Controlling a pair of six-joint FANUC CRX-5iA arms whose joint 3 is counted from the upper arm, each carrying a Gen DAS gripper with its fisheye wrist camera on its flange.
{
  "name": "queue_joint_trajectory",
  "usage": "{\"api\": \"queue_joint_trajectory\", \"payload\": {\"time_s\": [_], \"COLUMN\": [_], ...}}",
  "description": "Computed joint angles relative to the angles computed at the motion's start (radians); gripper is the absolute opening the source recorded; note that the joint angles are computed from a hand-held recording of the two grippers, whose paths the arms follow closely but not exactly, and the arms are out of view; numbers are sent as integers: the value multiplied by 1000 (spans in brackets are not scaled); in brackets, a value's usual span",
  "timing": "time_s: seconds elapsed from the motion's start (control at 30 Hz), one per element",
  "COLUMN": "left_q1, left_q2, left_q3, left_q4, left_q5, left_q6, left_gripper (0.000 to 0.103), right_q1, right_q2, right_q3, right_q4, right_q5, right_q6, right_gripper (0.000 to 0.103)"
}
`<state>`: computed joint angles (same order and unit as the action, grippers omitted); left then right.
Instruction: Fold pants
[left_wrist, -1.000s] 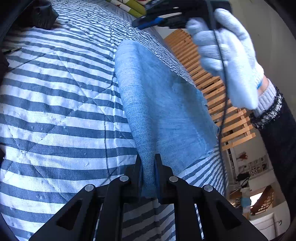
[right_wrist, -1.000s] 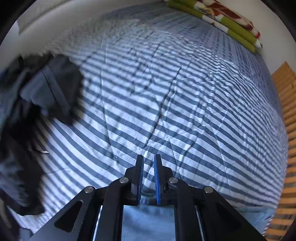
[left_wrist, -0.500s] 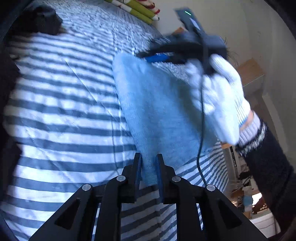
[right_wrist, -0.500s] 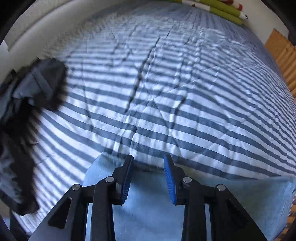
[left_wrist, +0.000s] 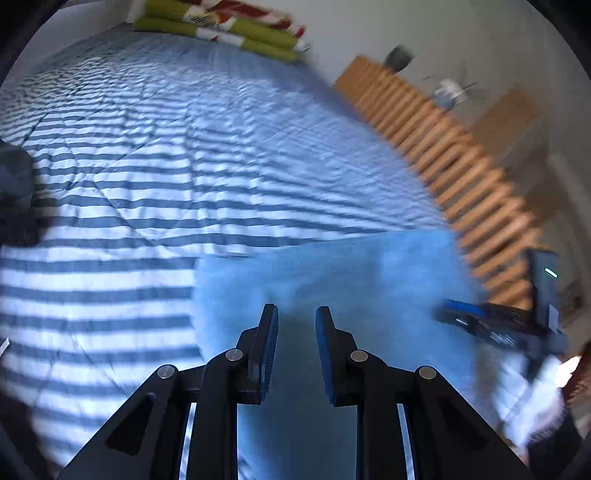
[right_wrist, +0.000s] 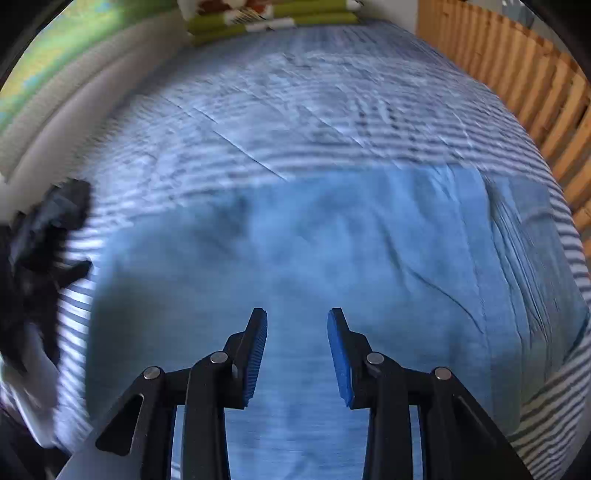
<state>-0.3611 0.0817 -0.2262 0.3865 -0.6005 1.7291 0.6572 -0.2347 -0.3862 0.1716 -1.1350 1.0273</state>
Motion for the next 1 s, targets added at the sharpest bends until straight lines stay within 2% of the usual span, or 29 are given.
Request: {"api": "queue_joint_trajectory", "payload": {"time_s": [0.03,0.07,0.1,0.13,0.17,0.23,0.3,0.37,0.43,0.5,0.6,0.7,0.8,0.93,1.0], "left_q1": [-2,7,10,13,6,-9,-31,-52,-83,-111,-127,-136,-159,-203,-208], "left_q2": [38,62,69,64,57,28,-15,-41,-84,-114,-183,-244,-281,-260,-274], "left_q3": [50,73,80,78,91,98,66,49,14,6,-64,-130,-181,-169,-213], "left_q4": [-79,-117,-141,-155,-191,-242,-210,-188,-185,-239,-242,-231,-212,-274,-261], "left_q5": [-27,-45,-45,-45,-60,-73,-56,-68,-80,-117,-122,-119,-109,-118,-56], "left_q6": [84,116,139,161,199,240,198,169,172,231,307,367,406,494,537], "left_gripper": [22,21,9,4,4,12,19,29,37,43,46,51,57,58,56], "right_q1": [-5,-15,-33,-49,-57,-80,-114,-134,-179,-236,-311,-257,-186,-45,30], "right_q2": [5,12,8,-17,-29,-77,-130,-162,-150,-115,-138,-196,-204,-126,-41], "right_q3": [-20,-35,-46,-59,-60,-72,-87,-115,-132,-153,-114,-112,-51,56,126], "right_q4": [20,25,10,-5,-4,-10,-17,37,98,170,54,45,-59,-139,-179], "right_q5": [-13,-31,-37,-24,-31,-11,32,63,49,24,33,33,16,-2,-10], "right_q6": [-6,-1,20,42,52,53,45,-6,-41,-67,-20,-31,41,64,64], "right_gripper": [31,31,31,31,31,31,31,33,36,35,35,36,37,41,42]}}
